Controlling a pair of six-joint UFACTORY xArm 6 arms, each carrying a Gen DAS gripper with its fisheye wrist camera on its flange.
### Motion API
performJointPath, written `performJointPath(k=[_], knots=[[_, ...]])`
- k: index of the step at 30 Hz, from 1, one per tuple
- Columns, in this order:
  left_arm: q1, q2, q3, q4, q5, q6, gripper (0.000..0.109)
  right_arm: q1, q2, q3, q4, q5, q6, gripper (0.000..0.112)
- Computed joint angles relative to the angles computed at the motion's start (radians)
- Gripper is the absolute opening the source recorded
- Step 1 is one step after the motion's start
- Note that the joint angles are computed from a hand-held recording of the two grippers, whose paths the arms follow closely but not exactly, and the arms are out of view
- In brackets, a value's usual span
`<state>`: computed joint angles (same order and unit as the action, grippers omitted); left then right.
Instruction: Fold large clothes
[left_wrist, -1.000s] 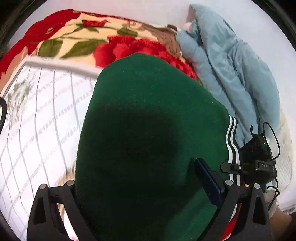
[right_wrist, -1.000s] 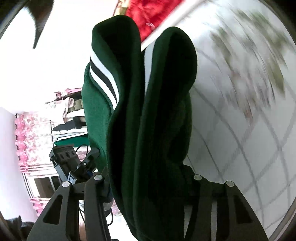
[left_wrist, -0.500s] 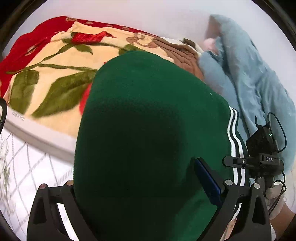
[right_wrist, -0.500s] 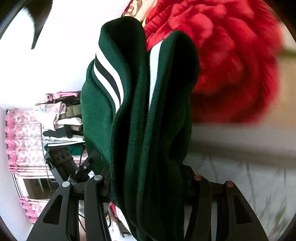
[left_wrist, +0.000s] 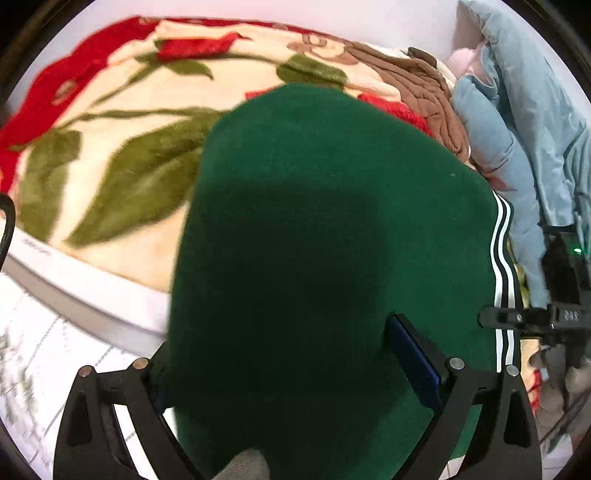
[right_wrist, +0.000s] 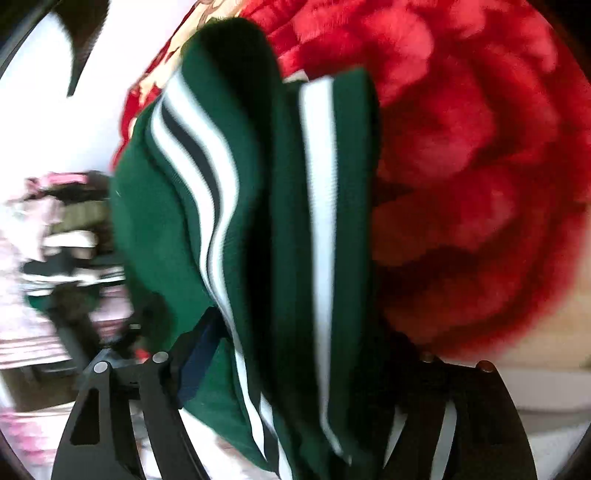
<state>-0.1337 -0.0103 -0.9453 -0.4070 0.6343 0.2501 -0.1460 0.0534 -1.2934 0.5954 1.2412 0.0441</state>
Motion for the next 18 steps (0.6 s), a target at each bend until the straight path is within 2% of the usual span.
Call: performJointPath(k=[2, 5, 6, 9, 11, 13, 16, 18], knots=[[-0.007, -0.057, 0.046, 0.110, -0.034, -0.094, 0.098, 0.041, -0.057, 0.009, -0.183, -0.016, 0.091, 0.093], [-0.029, -0.190, 0.132, 0.358, -0.028, -0.290, 0.101, 0.126, -0.151, 0.031, -0.420, -0.020, 0.221, 0.094], [-0.036, -0.232, 0.154, 0.412, -0.014, -0.335, 0.101, 0.160, -0.172, 0.029, -0.483, -0.005, 0.265, 0.103], [-0.049, -0.354, 0.204, 0.496, 0.021, -0.422, 0.101, 0.313, -0.242, 0.005, -0.662, 0.085, 0.438, 0.103], [-0.066, -0.455, 0.224, 0.550, 0.089, -0.479, 0.101, 0.398, -0.268, -0.031, -0.728, 0.156, 0.532, 0.103], [-0.084, -0.556, 0.229, 0.560, 0.182, -0.492, 0.101, 0.448, -0.341, -0.010, -0.775, 0.210, 0.587, 0.103], [-0.127, -0.650, 0.203, 0.592, 0.287, -0.538, 0.101, 0.545, -0.477, 0.005, -0.882, 0.341, 0.647, 0.103], [-0.158, -0.737, 0.177, 0.598, 0.383, -0.549, 0.101, 0.650, -0.459, -0.106, -0.925, 0.437, 0.720, 0.103]])
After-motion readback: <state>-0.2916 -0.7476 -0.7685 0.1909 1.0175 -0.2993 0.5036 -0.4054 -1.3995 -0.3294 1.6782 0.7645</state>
